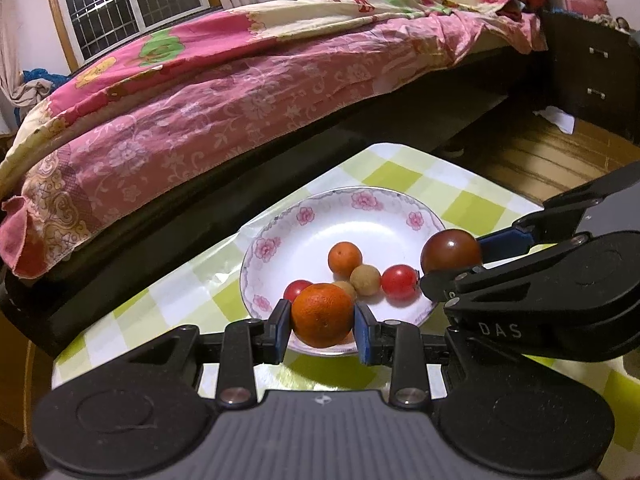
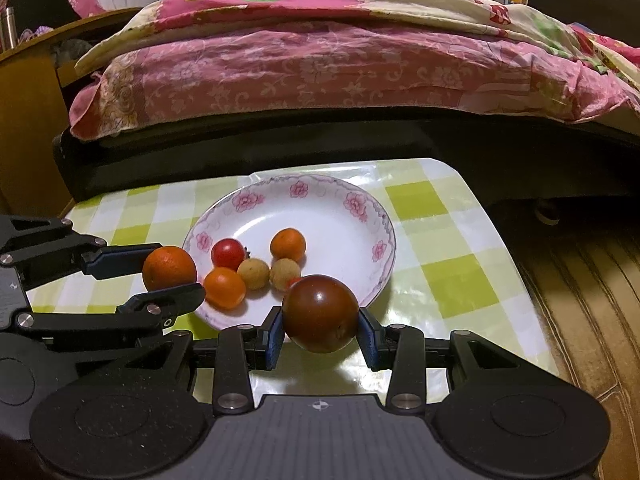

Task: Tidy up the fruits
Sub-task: 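Carry the orange and dark tomato over the plate with both tools, then open both tools to drop the orange and dark tomato into the plate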

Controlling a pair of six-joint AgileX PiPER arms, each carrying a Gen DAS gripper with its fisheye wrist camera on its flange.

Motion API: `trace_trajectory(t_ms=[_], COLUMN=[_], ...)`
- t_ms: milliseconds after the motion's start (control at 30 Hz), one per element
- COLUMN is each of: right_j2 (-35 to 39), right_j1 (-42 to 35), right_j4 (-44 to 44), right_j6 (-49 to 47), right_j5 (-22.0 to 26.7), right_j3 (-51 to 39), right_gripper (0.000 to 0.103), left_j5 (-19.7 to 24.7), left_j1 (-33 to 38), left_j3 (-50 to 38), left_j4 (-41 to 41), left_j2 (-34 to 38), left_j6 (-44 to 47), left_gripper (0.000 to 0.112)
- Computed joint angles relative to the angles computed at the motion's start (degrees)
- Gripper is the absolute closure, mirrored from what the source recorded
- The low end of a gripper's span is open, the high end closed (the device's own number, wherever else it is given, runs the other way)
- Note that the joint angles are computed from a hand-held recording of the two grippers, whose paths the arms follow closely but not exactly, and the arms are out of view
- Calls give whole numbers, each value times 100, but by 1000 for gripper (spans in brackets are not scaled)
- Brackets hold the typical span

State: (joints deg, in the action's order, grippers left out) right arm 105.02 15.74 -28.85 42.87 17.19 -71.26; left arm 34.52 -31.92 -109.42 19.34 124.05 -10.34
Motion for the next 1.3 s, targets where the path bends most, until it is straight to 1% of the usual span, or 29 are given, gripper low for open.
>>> trace_trajectory(t_ms=[300, 400, 533, 600, 667, 700, 733, 800, 1000, 1200, 1300], right_j2=[244, 320, 423, 466, 500, 520, 534, 573, 801, 1020, 1098], right_j1=[-178, -174, -220, -192, -151, -165, -201, -286, -338, -423, -493], right_j4=[683, 509, 789, 412, -303, -426, -364, 22, -133, 40, 650], right_j6=[-649, -543, -897, -577, 43, 148, 104, -236, -81, -267, -868], right_j5=[-286, -362, -440, -449, -454, -465, -497, -541, -530, -527, -535], right_j3=[-136, -192, -299, -327, -332, -348, -359, -411, -697, -963, -1090], right_gripper=[68, 68, 68, 67, 67, 67, 67, 67, 67, 67, 66], left_j5=[-226, -260, -252, -243, -183, -174, -162, -80, 190, 599, 836], left_j1=[184, 240, 287, 295, 306, 312, 313, 322, 398, 471, 497], left_j3=[-68, -144, -267, -382, -596, -664, -730, -957, -1695, -2640, -3159], left_j4=[-403, -521, -641, -684, -765, -794, -803, -831, -1063, -1202, -1229], left_j2=[191, 259, 371, 460, 577, 613, 651, 778, 1200, 1732, 2010], left_j6=[183, 278, 405, 427, 508, 544, 569, 641, 946, 1154, 1214], left_gripper=[73, 73, 72, 72, 72, 72, 72, 72, 72, 72, 72])
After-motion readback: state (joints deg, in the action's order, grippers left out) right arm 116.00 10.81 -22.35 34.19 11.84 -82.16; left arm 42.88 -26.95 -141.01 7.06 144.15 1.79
